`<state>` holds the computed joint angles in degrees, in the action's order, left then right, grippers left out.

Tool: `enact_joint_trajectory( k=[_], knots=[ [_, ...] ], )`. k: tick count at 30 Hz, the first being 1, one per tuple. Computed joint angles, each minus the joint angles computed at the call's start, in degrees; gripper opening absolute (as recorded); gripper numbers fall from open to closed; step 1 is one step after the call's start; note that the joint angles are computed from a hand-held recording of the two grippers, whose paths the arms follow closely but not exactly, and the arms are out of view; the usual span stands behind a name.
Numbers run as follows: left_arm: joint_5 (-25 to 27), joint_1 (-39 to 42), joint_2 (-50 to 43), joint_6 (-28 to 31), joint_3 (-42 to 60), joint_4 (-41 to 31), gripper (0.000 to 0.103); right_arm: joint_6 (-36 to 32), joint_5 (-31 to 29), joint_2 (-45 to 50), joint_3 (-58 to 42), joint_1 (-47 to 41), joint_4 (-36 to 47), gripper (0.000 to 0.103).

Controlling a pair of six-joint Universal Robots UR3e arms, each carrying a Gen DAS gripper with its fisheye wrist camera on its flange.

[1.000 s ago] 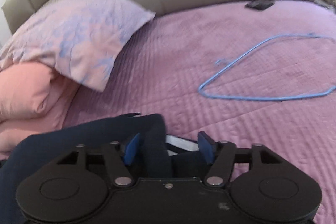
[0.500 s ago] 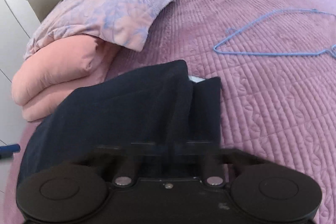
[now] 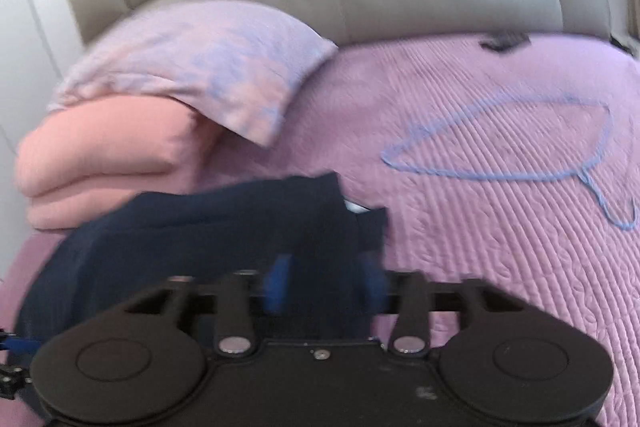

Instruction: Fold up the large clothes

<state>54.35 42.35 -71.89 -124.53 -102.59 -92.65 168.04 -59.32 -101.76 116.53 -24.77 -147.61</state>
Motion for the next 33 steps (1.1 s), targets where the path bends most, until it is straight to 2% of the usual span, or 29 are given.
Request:
enact_joint_trajectory(
  k=[1, 4, 5, 6, 7, 9, 10, 11, 12, 13, 14, 15, 17, 19, 20, 22, 23, 25, 27, 30, 31, 33],
  knots=[
    [-0.58, -0.97, -0.12, 0.0, 0.43, -1.25, 0.08, -0.76, 0.76, -1.05, -0.17, 1.41, 1.81, 0.072],
    [3.5, -7.27, -2.09, -5.97, -2.17, 7.24, 0.08, -3.09, 1.26, -0.39, -0.15, 8.72, 1.86, 0.072],
    [3.98, -7.44, -2.01, -6.17, -3.48, 7.86, 0.08, -5.1, 2.94, 0.67, -0.68, 10.48, 3.41, 0.072],
    [3.24, -5.96, -1.15, -5.19, -5.44, 7.74, 0.083, -7.49, 4.12, 1.92, -1.08, 11.81, 5.75, 0.07],
    [2.58, -3.97, -0.45, -3.57, -7.04, 7.14, 0.085, -9.92, 2.62, 3.51, -1.49, 13.58, 7.95, 0.068],
    [2.92, -0.52, 0.54, 0.42, -8.35, 4.82, 0.087, -15.28, -3.4, 5.62, 0.29, 15.64, 8.75, 0.067],
    [2.85, 1.72, 2.05, 4.12, -9.26, 3.28, 0.087, -19.69, -2.71, 4.23, 4.6, 13.44, 6.25, 0.07],
    [2.68, 3.64, 3.27, 7.75, -9.89, 2.06, 0.087, -23.77, 1.4, 1.65, 7.94, 8.85, 6.89, 0.07],
    [3.18, 5.26, 4.85, 10.27, -10.15, 0.85, 0.089, -24.93, 1.18, -0.16, 8.88, 5.72, 9.09, 0.065],
    [4.26, 6.16, 5.96, 10.87, -10.6, 1.22, 0.094, -27.33, -1.64, -2.6, 10.59, 3.87, 8.51, 0.038],
    [6.98, 5.85, 6.72, 8.1, -12.02, 5.15, 0.103, -31.02, -4.18, -5.74, 13.48, 2.38, 6.28, 0.032],
    [9.22, 6.13, 6.38, 5.98, -12.99, 7.94, 0.103, -34.57, -6.87, -8.98, 15.95, 1.06, 5.16, 0.032],
    [7.81, 10.48, 5.05, 8.18, -11.69, 3.25, 0.103, -37.37, -7.25, -13.22, 16.29, -2.33, 9.96, 0.032],
    [8.7, 11.61, 5.52, 8.49, -9.78, 0.93, 0.095, -33.42, -10.65, -12.28, 11.37, -0.23, 14.62, 0.033],
    [9.25, 11.81, 5.57, 8.73, -8.45, -0.55, 0.091, -30.31, -14.25, -10.81, 8.76, 3.67, 13.61, 0.038],
    [8.49, 12.36, 4.61, 9.52, -4.66, -4.88, 0.089, -26.24, -16.55, -10.33, 7.16, 9.33, 7.49, 0.07],
    [7.3, 12.95, 4.16, 9.72, -2.86, -7.12, 0.089, -23.99, -16.17, -7.95, 4.96, 12.23, 4.12, 0.08],
    [5.29, 13.27, 3.76, 7.94, -0.79, -8.17, 0.091, -19.72, -15.86, -0.61, -2.52, 17.99, 1.89, 0.082],
    [3.3, 11.38, 2.61, 3.2, -0.26, -4.05, 0.095, -14.17, -15.41, 10.54, -13.96, 23.85, 1.64, 0.082],
    [-1.36, 6.61, -3.1, -2.85, 0.69, 3.7, 0.095, -4.06, -21.78, 28.15, -31.96, 31.59, 1.08, 0.082],
    [-2.3, 3.86, -5.05, -5.43, -0.24, 9.18, 0.096, -0.82, -23.11, 32.84, -37.09, 32.96, 1.17, 0.082],
    [1.32, -5.02, -9.23, -17.63, -3.91, 29.73, 0.095, 4.16, -23.43, 41.44, -46.16, 34.4, 0.25, 0.082]
  ],
)
